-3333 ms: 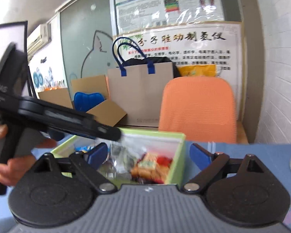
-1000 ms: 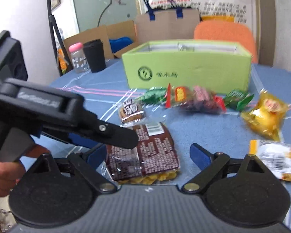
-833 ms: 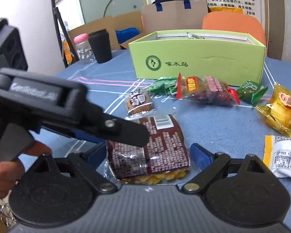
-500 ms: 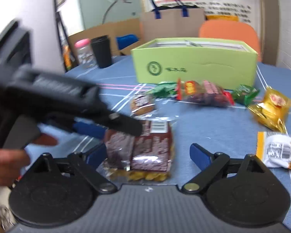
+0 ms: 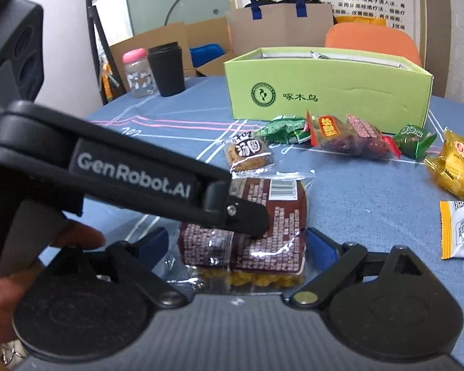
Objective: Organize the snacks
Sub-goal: 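Carry the brown bread pack into the green box and release it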
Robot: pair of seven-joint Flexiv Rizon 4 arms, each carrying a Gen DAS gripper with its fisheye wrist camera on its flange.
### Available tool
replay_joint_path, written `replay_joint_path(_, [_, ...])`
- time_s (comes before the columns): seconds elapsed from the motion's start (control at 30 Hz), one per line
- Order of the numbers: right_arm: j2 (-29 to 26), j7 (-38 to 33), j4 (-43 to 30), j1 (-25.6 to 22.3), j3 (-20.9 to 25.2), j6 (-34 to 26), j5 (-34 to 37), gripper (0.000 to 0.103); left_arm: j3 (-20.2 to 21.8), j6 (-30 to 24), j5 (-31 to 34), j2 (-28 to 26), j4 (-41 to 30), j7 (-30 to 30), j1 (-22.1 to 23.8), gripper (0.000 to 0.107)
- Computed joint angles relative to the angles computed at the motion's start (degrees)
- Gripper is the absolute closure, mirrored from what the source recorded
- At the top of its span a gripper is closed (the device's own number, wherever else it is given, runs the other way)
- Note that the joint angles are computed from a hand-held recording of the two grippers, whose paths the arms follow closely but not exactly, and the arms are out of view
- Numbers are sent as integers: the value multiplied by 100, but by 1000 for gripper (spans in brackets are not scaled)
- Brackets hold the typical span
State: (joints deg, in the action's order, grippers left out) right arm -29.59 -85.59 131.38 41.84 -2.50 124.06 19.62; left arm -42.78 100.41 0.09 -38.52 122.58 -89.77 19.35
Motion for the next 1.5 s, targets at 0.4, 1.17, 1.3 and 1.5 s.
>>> replay_joint_path(0.4, [808,-1583,-18,1001,-815,22,1291,12,-1369,216,668,-194,80,64,1169,85])
replay_joint_path(1.17, [-1576,-193,-4362,-3106,1400,-2556,-2819,10,2530,-2521,-1295,-1617,-5620,849,-2448,81])
replay_joint_path(1.3, [-1444,94,-4014,-3211,1393,-2275,-2955,10,2768,-1863,-1433,-1611,-5360,962,-2631,52])
replay_joint_path(1.5, [-639,394,-2537,-2935,787,-955,-2683,10,1661,-327,-1512,-949,-3741,1401,-1842,37])
